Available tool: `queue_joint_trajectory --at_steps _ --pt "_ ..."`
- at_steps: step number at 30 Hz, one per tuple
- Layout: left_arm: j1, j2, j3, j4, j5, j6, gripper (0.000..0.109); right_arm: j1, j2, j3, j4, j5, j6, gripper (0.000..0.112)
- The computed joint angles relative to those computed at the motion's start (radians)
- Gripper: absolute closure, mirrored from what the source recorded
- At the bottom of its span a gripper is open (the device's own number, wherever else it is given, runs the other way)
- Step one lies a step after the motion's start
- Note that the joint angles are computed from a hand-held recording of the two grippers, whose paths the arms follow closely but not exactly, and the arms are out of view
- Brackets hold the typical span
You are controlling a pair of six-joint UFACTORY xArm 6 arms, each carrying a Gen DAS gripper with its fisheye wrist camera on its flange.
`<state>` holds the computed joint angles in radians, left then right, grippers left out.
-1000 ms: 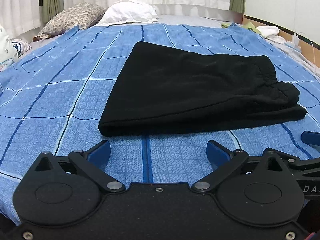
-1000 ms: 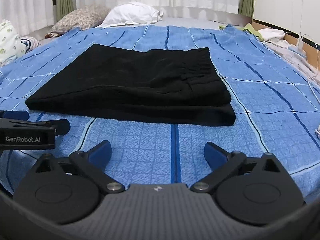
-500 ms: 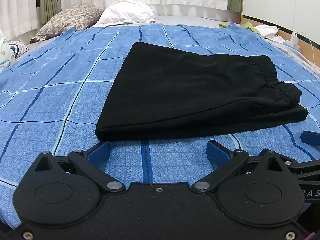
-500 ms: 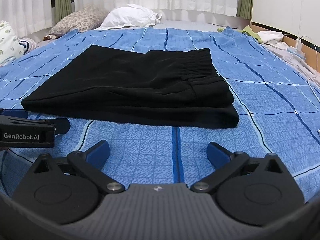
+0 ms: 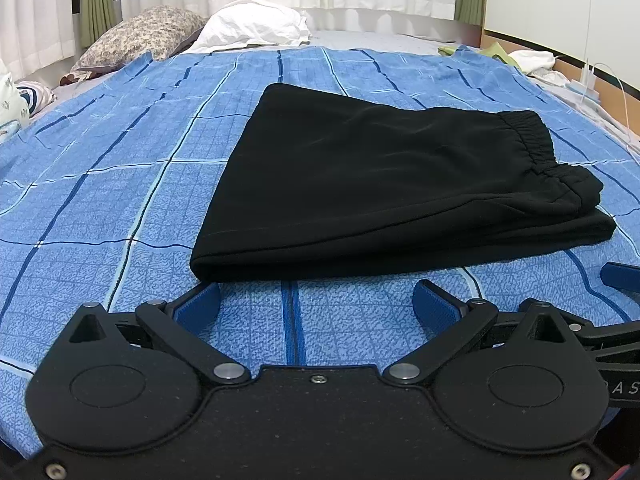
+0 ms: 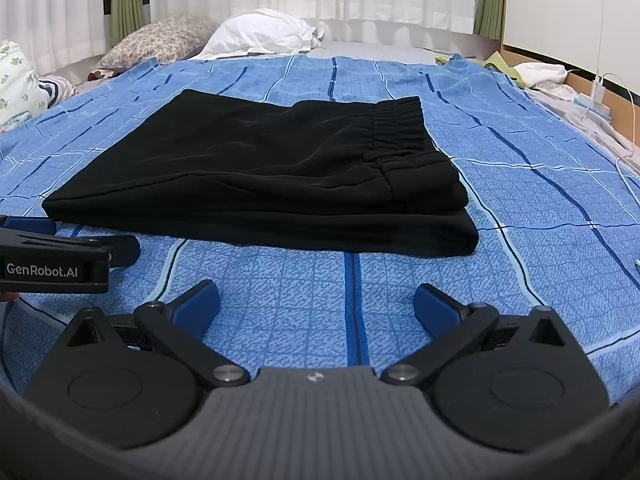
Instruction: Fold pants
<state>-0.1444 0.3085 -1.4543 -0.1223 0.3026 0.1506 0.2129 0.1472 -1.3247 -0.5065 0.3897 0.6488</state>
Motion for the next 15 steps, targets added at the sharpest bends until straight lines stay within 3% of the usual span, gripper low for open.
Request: queue_joint_trajectory --at_steps 15 --pt "0.003 0.002 -0.004 -0.026 0.006 0.031 0.006 -0.001 0.001 -0.001 -0.007 -0.003 0.007 0.009"
